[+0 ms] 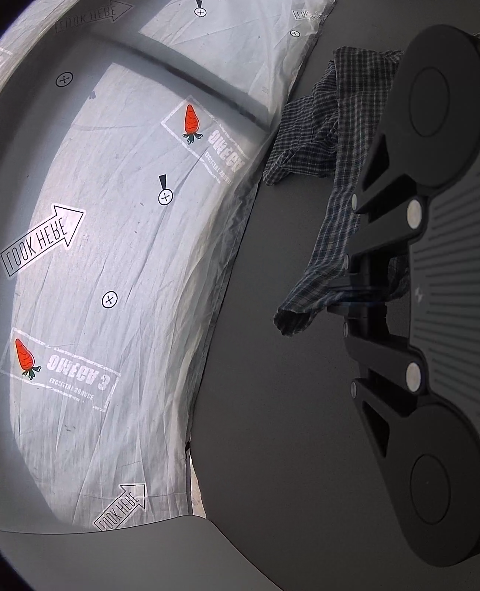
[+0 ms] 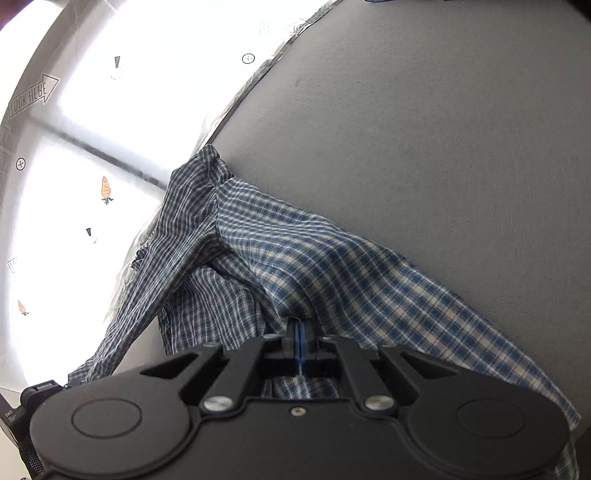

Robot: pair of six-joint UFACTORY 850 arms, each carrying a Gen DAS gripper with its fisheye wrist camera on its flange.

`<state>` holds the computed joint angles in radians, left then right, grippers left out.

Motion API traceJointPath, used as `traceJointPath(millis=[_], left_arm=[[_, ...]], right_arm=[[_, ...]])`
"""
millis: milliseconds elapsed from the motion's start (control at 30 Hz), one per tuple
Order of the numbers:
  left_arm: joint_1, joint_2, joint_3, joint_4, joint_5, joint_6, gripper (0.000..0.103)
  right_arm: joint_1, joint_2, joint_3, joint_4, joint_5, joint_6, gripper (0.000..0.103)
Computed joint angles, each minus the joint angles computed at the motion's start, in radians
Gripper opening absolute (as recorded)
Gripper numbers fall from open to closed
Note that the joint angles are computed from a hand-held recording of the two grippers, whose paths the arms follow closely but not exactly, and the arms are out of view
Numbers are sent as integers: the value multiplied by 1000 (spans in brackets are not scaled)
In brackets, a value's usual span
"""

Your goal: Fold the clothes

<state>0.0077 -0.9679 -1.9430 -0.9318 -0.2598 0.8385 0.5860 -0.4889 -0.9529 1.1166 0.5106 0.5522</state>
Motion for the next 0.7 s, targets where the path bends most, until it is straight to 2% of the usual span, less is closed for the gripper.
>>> traceJointPath(millis=[300, 533, 700], left_arm=[[0, -67, -120, 109, -32, -115, 6], [4, -89, -145, 175, -52, -165, 6], [10, -102, -166, 168, -64, -167, 6]], right_arm=[[23, -19, 38, -144, 76, 323, 1], [39, -30, 48, -155, 115, 435, 1], [43, -29, 54, -160, 133, 473, 1]])
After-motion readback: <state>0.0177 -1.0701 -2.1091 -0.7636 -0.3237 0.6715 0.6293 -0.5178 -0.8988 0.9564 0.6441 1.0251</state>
